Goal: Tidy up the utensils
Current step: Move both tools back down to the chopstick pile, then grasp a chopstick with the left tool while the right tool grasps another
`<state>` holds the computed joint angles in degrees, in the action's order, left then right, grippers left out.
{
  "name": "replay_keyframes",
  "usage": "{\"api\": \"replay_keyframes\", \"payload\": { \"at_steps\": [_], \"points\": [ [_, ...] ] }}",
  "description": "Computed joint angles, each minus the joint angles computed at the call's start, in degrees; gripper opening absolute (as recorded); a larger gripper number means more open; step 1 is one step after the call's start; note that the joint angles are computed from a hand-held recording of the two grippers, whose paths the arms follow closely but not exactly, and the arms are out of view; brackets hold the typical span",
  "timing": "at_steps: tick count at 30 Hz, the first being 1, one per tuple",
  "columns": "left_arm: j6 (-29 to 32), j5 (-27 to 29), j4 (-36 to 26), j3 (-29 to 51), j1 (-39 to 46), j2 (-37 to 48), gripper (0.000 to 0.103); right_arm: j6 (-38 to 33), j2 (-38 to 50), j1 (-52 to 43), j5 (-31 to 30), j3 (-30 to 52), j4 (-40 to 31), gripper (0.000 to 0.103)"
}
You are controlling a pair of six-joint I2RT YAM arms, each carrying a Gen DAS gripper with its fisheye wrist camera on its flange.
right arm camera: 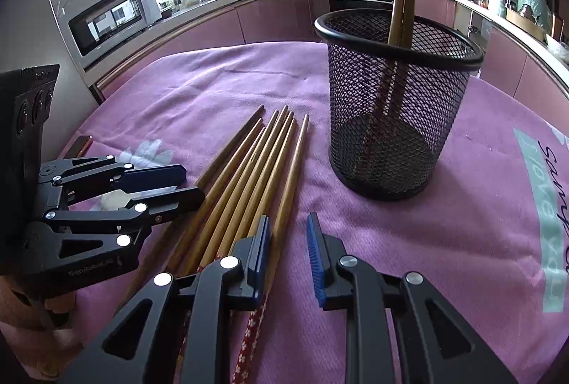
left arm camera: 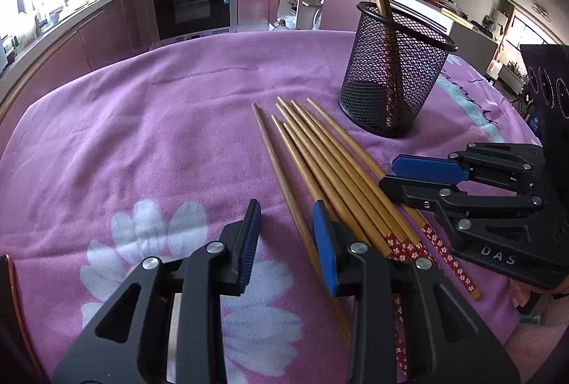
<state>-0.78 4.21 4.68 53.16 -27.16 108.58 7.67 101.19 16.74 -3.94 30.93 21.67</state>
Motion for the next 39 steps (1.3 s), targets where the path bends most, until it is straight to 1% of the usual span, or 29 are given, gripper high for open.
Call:
{"api": "replay_keyframes", "payload": {
  "at_steps": [7, 11, 16, 20, 25, 31, 36, 39],
  "points": [
    [-1.1, -0.6, -0.5, 1.1, -0.3, 0.7, 0.02, -0.7, 1.5, 1.2, 2.4, 2.7, -1.6, 0.021],
    [-2.2, 0.0, -0.4, 1.5, -0.3, 0.9, 0.012, -0.7, 1.8, 1.5, 3.2, 3.3, -2.0, 0.016],
    [-3.0, -0.3, 0.0, 1.1, -0.4, 0.9, 0.012, -0.4, 1.6, 1.1, 2.2, 3.1, -1.9, 0.009],
    [-3.7, -0.3, 0.1, 1.0, -0.4, 0.9, 0.012, 0.2, 1.7, 0.7, 1.2, 3.1, -1.7, 0.006],
    [-4.3, -0.2, 0.5, 0.3, -0.2, 0.4, 0.009, 0.7, 1.3, -0.5, -0.4, 2.3, -1.1, 0.005],
    [-4.7, 2.0, 1.0, -1.2, 0.7, -1.3, 0.008, 1.1, -0.3, -1.3, -2.2, 0.7, -0.1, 0.005],
    [-4.9, 3.1, 1.9, -3.4, 1.4, -4.3, 0.008, 1.1, -3.2, -2.3, -4.8, -2.0, 1.5, 0.005],
    [-5.3, 5.0, 2.1, -4.5, 1.9, -6.3, 0.008, 0.9, -5.4, -2.9, -5.9, -3.6, 2.0, 0.005]
  ]
}}
